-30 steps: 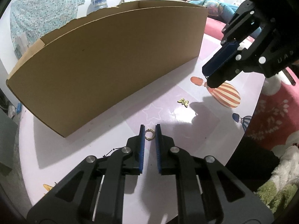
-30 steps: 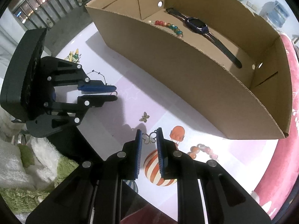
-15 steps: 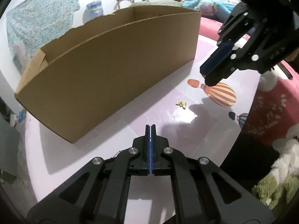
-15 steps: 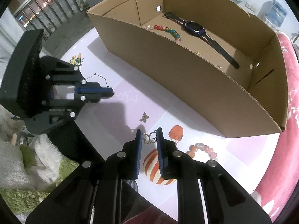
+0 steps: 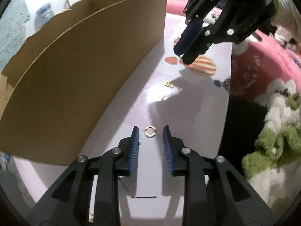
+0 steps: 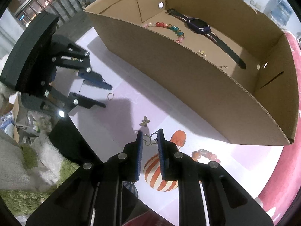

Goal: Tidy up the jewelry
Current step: 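Lift the butterfly charm with the right gripper while the left gripper holds the gold ring, then carry the ring and butterfly charm into the box and open both grippers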

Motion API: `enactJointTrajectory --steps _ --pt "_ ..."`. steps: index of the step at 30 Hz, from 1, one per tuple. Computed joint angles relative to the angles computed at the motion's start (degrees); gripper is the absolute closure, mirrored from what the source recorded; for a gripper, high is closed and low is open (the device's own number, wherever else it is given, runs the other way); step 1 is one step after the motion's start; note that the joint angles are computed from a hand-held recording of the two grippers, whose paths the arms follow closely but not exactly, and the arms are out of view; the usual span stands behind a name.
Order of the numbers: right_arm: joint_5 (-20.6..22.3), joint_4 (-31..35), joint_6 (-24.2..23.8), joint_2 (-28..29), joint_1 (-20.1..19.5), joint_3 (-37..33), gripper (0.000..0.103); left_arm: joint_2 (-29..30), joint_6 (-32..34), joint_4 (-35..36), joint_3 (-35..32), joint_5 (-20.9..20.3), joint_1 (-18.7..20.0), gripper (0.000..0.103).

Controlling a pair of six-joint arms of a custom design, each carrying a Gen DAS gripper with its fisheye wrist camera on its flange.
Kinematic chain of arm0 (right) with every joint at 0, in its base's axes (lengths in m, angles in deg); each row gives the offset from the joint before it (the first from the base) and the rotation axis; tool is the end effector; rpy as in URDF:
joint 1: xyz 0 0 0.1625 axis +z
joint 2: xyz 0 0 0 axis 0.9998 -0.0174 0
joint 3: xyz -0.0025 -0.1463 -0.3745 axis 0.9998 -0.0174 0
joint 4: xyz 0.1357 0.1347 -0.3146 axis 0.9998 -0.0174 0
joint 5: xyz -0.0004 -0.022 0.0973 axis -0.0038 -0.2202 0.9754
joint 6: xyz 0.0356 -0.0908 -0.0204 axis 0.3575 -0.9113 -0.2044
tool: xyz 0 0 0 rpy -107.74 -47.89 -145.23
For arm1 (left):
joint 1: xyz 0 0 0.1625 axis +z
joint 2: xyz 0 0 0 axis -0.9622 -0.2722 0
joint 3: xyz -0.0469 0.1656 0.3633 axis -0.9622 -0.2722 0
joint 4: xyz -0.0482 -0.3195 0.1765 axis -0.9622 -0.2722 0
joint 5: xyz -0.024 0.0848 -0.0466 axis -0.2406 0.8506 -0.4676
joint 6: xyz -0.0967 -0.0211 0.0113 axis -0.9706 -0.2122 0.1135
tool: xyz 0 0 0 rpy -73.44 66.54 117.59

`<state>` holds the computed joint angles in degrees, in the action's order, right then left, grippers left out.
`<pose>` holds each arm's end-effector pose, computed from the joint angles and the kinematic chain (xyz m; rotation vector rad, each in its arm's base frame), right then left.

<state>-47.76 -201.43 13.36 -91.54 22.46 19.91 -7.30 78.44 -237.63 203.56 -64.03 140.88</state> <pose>0.3431 -0.6270 -0.0155 1.4427 -2.2902 -0.3294 -0.0149 -0.5098 0.2352 1.0140 2.3296 -0.2705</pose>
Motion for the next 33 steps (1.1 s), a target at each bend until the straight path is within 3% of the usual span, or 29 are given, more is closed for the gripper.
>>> enactJointTrajectory --steps 5,12,24,33 --pt "-0.22 0.98 0.44 0.61 -0.19 -0.99 0.087 1.11 -0.31 7.79 -5.18 -1.55 1.34 0.078" --pt "-0.17 1.29 0.51 0.78 -0.15 -1.22 0.087 2.46 -0.4 15.36 -8.32 0.31 -0.03 0.082" --pt "0.21 1.28 0.33 0.52 -0.33 -1.07 0.087 2.82 -0.52 17.89 -9.49 1.9 -0.38 0.092" --pt "0.28 1.7 0.46 0.55 -0.47 -1.51 0.087 3.43 -0.55 15.24 -7.38 3.43 -1.97 0.092"
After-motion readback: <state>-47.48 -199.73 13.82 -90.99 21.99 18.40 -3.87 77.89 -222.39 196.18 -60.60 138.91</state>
